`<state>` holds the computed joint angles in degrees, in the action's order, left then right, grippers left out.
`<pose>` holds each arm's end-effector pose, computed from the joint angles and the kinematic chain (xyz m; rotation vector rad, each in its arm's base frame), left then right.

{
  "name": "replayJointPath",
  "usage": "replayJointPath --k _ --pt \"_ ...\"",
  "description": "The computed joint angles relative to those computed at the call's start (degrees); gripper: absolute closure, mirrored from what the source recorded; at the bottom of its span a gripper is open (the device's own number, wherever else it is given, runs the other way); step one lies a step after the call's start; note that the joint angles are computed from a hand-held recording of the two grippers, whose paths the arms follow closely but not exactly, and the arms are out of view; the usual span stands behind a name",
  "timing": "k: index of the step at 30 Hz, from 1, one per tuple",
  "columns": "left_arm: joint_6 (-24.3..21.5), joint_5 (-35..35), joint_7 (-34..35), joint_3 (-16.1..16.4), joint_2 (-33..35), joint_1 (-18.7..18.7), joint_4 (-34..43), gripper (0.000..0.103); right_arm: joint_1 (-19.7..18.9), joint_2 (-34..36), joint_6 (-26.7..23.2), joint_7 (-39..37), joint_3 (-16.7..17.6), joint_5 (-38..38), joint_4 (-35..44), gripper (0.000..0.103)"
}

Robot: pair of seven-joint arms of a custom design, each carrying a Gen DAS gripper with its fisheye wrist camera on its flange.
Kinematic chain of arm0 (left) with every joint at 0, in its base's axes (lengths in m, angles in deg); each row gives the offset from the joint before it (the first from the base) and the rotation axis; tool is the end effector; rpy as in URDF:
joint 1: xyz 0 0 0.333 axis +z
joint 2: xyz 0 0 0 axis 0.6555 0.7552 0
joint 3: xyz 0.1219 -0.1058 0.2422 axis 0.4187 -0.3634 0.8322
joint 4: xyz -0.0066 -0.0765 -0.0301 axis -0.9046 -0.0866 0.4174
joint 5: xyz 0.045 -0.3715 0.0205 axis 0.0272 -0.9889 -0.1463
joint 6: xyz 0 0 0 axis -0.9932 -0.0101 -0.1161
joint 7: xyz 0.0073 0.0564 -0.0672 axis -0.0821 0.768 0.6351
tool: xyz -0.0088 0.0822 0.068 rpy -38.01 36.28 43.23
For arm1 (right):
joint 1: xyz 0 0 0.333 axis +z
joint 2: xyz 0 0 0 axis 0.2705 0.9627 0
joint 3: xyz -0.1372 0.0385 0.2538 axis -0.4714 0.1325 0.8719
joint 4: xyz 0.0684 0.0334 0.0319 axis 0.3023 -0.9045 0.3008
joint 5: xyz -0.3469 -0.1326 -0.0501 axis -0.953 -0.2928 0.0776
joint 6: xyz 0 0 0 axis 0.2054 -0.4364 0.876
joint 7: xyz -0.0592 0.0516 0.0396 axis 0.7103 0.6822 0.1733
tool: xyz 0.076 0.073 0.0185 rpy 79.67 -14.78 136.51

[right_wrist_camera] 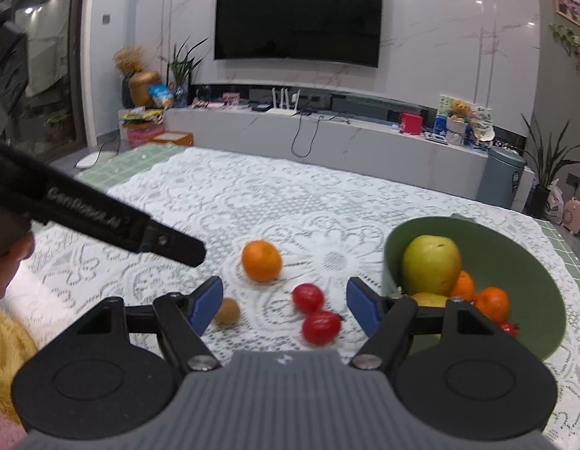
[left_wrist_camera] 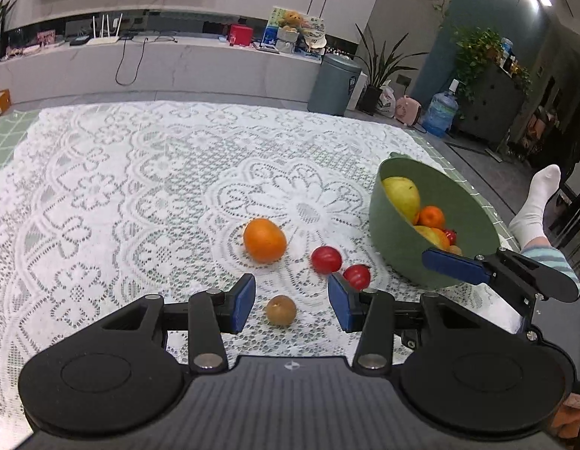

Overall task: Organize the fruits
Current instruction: 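Move both tools back toward the remaining tomatoes and kiwi, then grasp a red tomato with the right tool while the left tool grasps a kiwi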

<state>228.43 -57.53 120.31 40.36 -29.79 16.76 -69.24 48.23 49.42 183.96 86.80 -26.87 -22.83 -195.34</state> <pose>0.4407 -0.2224 0.3369 -1.7966 1.9041 -1.0486 0.4274 0.3343 0.3052 -1.9044 1.0572 -0.6021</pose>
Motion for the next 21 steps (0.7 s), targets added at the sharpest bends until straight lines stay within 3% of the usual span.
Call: replayJointPath --k 8,15,21 --pt "1.0 18.1 -12.3 -2.0 3.3 6.4 -0.5 0.050 7.3 3.0 -5.3 -11.5 -4.7 11.0 5.3 0.052" --pt "2.2 22.4 -13.0 0.5 6.3 4.6 1.0 0.054 22.8 8.9 -9.2 -34.3 -16.7 35.9 15.0 0.059" --pt "2.6 21.2 -11.0 3.0 8.7 1.3 2.5 0.058 27.2 14.0 -9.7 -48.4 -20.6 49.8 22.8 0.064"
